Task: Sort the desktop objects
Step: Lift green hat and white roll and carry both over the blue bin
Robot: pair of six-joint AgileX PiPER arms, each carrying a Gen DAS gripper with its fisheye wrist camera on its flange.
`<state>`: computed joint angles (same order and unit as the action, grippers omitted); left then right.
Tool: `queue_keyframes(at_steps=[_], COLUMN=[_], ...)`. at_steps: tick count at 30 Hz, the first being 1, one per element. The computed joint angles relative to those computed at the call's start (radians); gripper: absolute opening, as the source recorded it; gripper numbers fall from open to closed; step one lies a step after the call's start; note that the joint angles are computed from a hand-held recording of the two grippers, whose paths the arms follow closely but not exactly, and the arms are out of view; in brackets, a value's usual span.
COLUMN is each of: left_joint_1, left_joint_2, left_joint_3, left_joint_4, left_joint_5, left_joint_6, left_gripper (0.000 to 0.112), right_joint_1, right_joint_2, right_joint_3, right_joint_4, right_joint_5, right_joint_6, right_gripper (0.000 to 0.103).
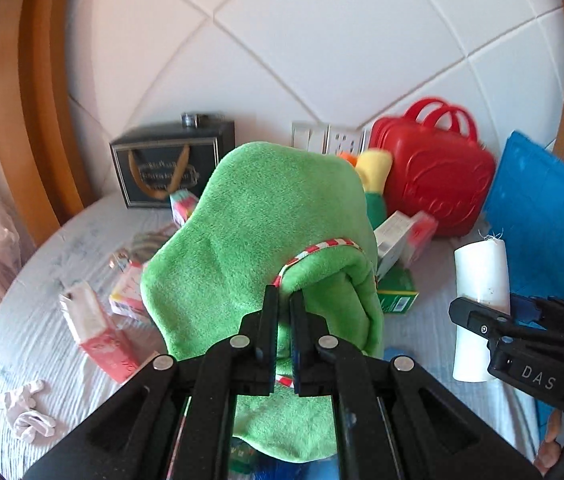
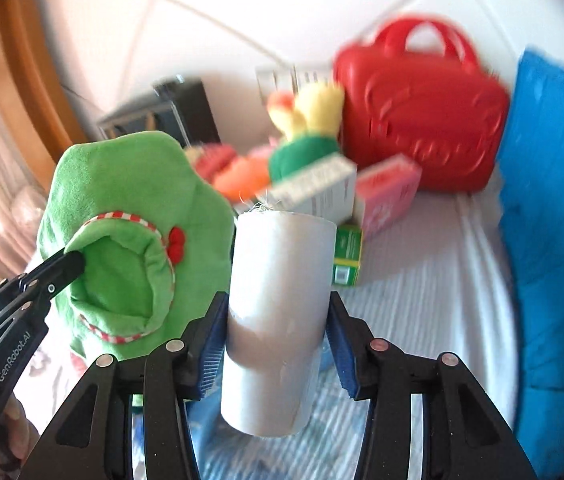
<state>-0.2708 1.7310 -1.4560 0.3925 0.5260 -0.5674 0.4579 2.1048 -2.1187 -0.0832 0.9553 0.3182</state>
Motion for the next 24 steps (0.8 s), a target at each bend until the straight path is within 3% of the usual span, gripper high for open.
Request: queue_keyframes(at_steps=[7,13,19,24], left_joint_1=[-0.114,-0.289,-0.493,-0.658], left_joint_2=[-0.223,-0.335,-0.346,-0.250], left_joint_3=[0.126,0.163,0.111,-0.054], left_joint_4=[0.178,0.377,0.551,0.638], left_joint_5=[0.031,0.134,0.271,0.370], left_joint_6=[-0.173,-0.371,-0.532,-0.584], left_gripper=[0.005,0.005,0.005,0.005], right_joint_1=[0.103,0.156,0.144,0.021], right_joint_2=[-0.266,-0.520,-0.753,-0.911], right_joint_3=[0.216,0.426,0.576,0.660], right_joint_4=[-0.216,-0.387,-0.484,-0.467], right_joint_5=[-0.091,-0.142,-0.137,-0.142], right_joint_6=[0.127,0.239,0.297,0.245], right_gripper=[0.047,0.047,0.047,0.047])
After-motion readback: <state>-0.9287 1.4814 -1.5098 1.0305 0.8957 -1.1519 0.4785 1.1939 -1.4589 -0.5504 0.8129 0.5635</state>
